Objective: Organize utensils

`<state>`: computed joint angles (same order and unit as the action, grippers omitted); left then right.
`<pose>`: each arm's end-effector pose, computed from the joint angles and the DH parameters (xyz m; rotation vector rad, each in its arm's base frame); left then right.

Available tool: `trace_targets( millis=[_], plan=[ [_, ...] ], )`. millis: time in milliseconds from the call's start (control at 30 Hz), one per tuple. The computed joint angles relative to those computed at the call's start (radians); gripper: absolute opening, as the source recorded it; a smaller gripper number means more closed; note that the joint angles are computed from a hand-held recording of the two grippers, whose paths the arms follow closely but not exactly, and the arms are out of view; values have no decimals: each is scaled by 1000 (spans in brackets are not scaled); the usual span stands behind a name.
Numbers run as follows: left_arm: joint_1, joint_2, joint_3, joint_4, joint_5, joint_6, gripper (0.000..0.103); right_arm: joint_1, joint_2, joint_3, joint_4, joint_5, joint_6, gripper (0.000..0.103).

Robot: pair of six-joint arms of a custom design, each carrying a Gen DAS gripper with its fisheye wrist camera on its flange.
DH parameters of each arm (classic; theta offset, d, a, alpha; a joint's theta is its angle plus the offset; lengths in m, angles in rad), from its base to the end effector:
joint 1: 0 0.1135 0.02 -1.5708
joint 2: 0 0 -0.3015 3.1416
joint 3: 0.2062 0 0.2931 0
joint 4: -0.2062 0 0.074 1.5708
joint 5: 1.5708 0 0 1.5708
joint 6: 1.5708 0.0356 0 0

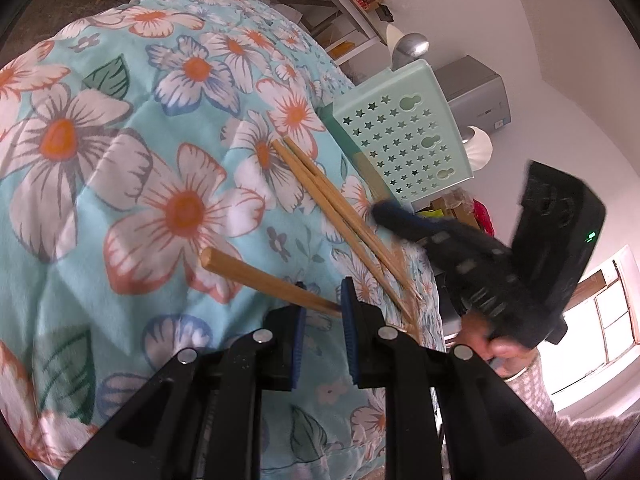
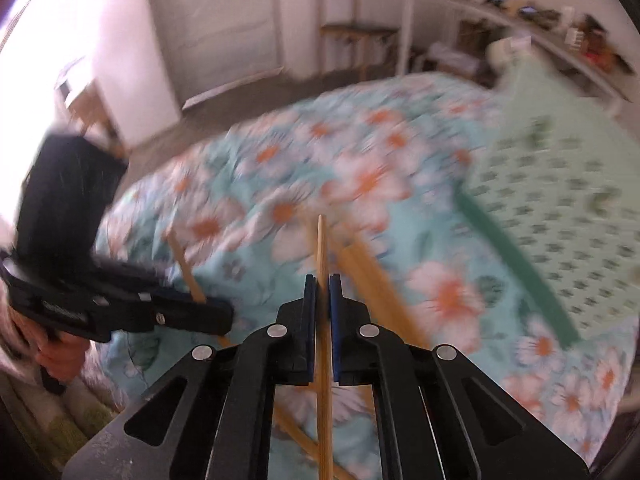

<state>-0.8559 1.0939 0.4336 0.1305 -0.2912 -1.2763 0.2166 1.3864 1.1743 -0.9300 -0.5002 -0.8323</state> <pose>0.1639 -0.1732 0.1982 -0.6473 2.1375 -0.9589 0.2908 0.0815 0.3124 -1.4005 2.1377 0.4529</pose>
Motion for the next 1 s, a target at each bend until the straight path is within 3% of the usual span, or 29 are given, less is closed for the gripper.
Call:
trace_targets(
  millis=[200,300,467,700,1000],
  plan=[
    [-13,-25,5,-21,-28,28,16,-250,-66,74,44,-171,175,5],
    [-50,-66,41,-103,-121,87,15,-340,-88,79,75,-229,232,5],
    [-104,-118,134,-205,-254,269,11,-453,-137,43,147,-320,332,5],
    [-150,-114,286,-281,-380,495,5,-523,-152,-6,180,-419,376,5],
    [-67,-75,475,-256,-336,742,5,-590,-125,8,153,-539,384,5]
  ],
)
